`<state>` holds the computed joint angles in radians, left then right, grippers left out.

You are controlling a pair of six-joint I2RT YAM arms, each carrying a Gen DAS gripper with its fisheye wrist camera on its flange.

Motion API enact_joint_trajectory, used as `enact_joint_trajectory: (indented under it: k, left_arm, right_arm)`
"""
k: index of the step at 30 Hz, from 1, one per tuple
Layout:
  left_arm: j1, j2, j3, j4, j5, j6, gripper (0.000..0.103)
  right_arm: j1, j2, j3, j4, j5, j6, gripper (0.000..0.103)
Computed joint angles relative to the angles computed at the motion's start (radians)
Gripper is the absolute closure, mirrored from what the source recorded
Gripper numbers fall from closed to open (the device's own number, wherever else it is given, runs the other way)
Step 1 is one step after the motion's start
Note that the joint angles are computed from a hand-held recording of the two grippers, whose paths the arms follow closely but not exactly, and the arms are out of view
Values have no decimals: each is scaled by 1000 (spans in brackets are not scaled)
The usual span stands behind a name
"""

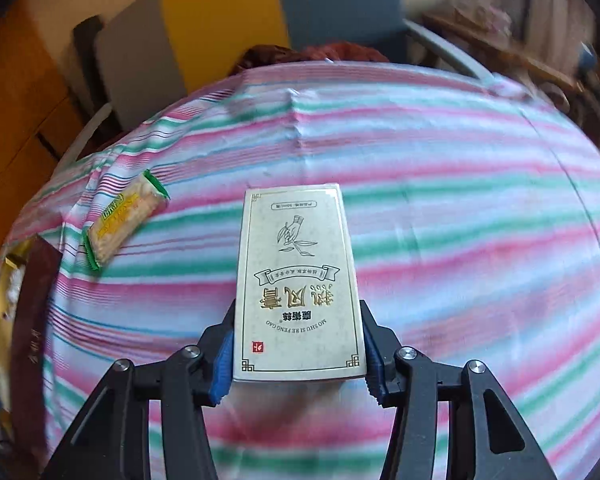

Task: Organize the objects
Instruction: 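Reach the right tool to the cream box and grasp it, then grasp the second WEIDAN packet with the left tool while the right tool holds the box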

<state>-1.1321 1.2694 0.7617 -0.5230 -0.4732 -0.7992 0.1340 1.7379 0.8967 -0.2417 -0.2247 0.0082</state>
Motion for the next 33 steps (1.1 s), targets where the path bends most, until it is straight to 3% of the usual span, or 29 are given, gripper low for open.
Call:
enact_joint_trajectory:
  k: [7, 11, 18, 24, 27, 30, 33]
  left_arm:
    - [279, 298, 229, 59, 107, 233, 39]
    - [379, 495, 393, 26, 113, 294, 38]
    - [493, 716, 559, 6, 109, 333, 38]
    - [514, 753, 534, 86, 178, 329, 38]
    - [497, 737, 485, 151, 153, 310, 41]
    - [477, 715, 432, 215, 138, 307, 51]
    - [449, 693, 373, 280, 103, 284, 52]
  right_arm:
    - [-12, -52, -98, 79, -26, 3, 49]
    - [-16, -41, -85, 68, -46, -30, 49]
    - [-33, -13, -51, 47, -90, -17, 48]
    - [-32, -8, -45, 40, -105, -7, 48]
    - [-28, -11, -46, 38, -102, -7, 48]
    - [-25, -14, -47, 38, -97, -7, 48]
    - [-21, -18, -50, 42, -89, -12, 48]
